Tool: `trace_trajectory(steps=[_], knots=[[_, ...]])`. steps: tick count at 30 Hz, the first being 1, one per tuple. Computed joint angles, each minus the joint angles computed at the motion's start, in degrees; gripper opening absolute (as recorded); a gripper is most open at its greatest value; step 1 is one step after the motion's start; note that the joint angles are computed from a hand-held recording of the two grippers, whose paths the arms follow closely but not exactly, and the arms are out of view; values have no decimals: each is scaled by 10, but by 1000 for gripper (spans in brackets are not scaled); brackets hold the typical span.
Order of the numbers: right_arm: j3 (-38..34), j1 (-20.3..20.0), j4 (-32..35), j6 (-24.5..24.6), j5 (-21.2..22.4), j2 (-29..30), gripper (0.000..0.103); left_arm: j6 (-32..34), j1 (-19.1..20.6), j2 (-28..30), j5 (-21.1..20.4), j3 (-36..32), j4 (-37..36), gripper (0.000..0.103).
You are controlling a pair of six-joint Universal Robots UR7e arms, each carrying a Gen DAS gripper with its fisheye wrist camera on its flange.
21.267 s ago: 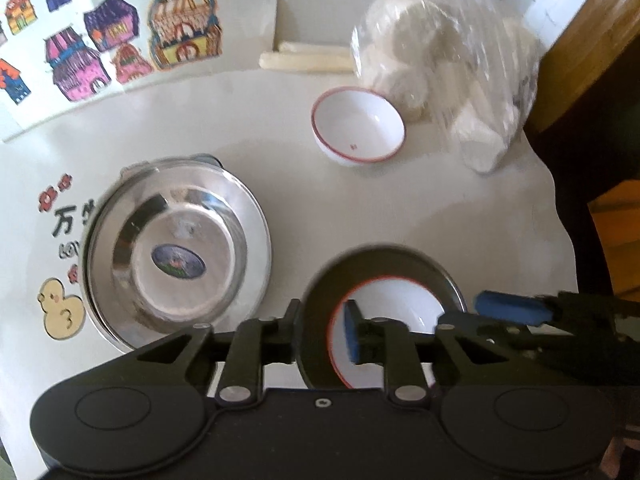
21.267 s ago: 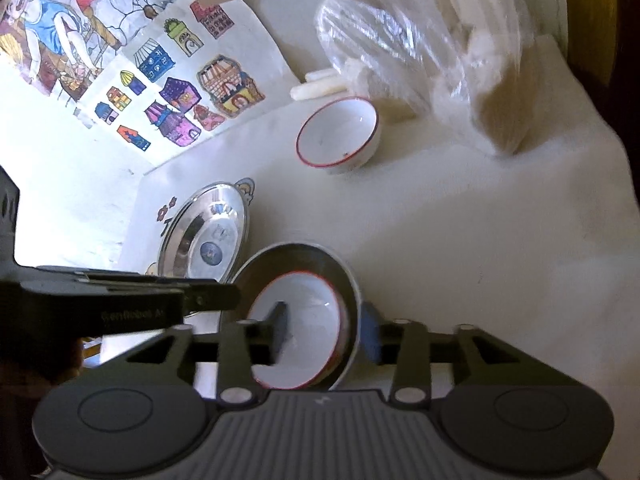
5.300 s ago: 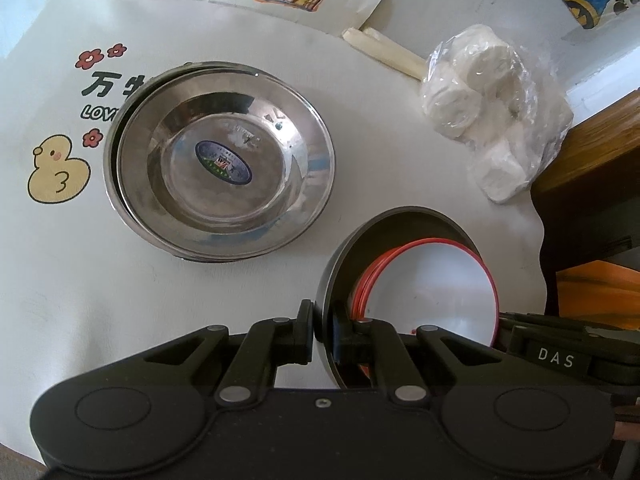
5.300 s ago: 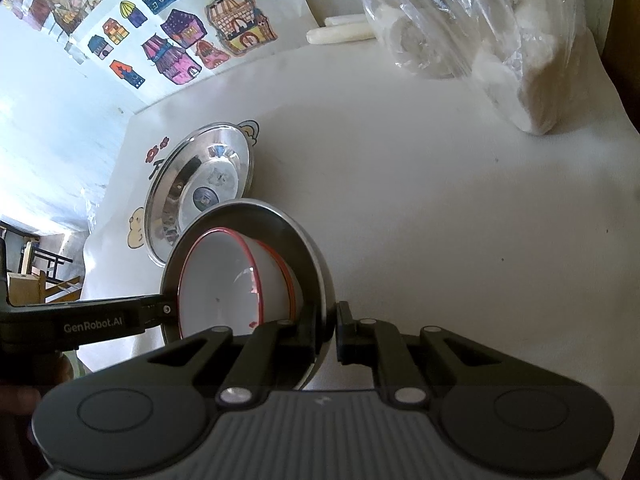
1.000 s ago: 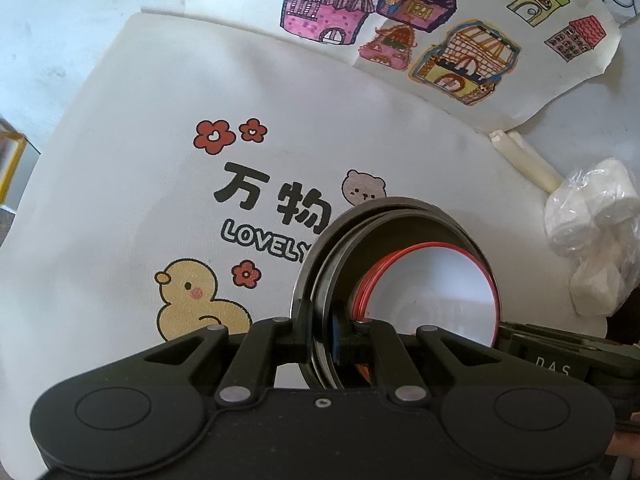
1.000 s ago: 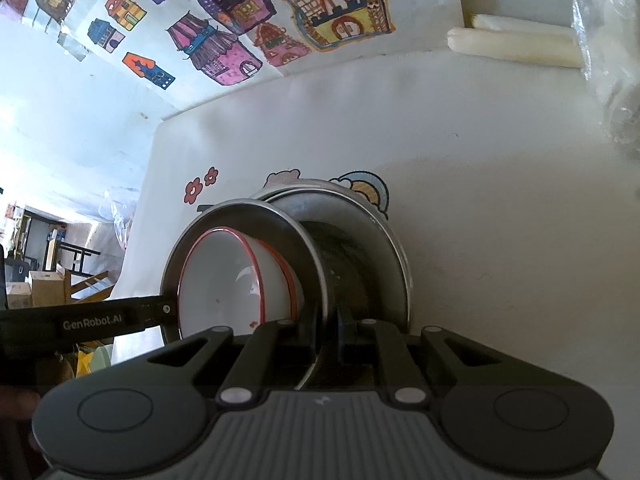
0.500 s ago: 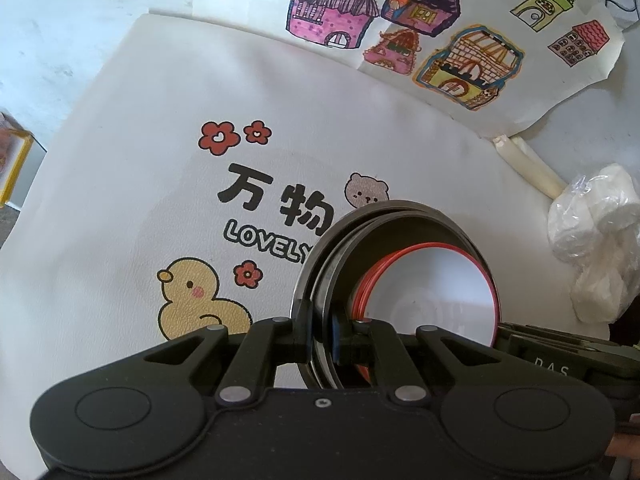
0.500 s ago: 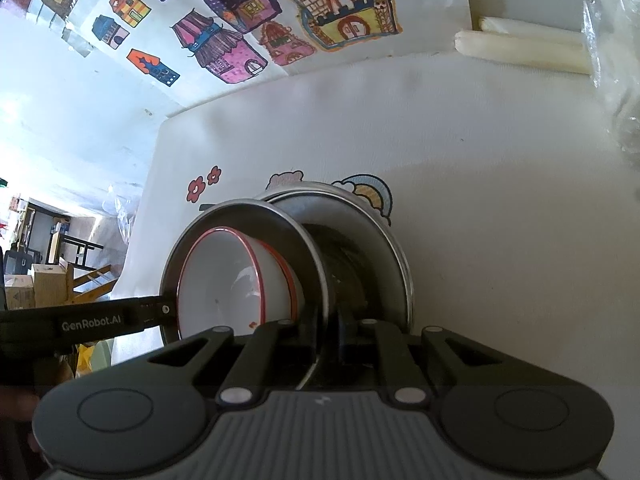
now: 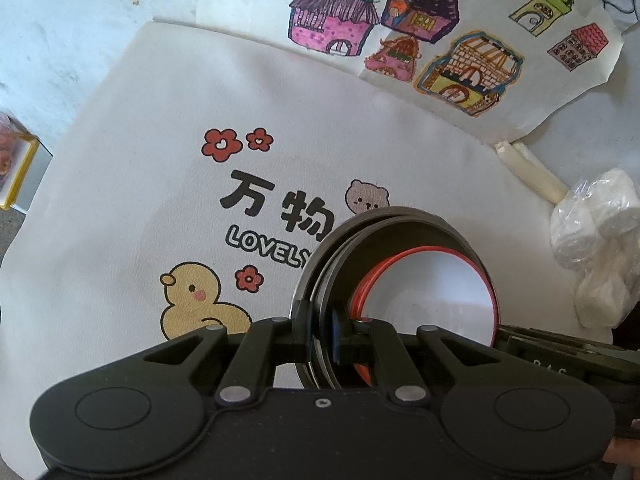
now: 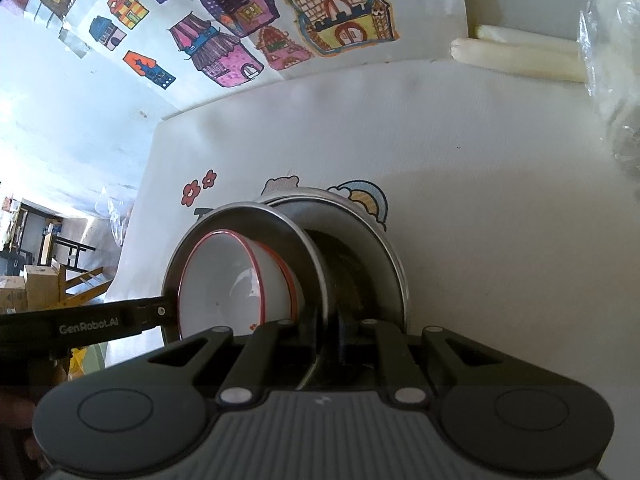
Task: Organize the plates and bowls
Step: 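Lower the bowl stack onto the steel plates with both grippers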
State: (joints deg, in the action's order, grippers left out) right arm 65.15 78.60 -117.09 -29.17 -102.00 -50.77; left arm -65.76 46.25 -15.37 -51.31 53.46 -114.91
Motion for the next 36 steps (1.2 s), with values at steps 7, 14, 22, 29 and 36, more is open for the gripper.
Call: trace_trajectory(steps=[7,14,22,29,36], knots=[[17,-1,-22,-2,3,-9,13,1,-2,-1,6,4,-2,8],[29,-1,-40,1,-2,-15,15,2,-5,1,6,2,2,9],[32,1,-49,-2,-13,-16,22,-4,-7,-2,9,8,-1,9],[38,3,-64,-10,-20,-18,22,-4,-9,0,14,5,6,9],[44,4,-74,-17,-19,-23,24,-15,-13,3,27,0,23,16]])
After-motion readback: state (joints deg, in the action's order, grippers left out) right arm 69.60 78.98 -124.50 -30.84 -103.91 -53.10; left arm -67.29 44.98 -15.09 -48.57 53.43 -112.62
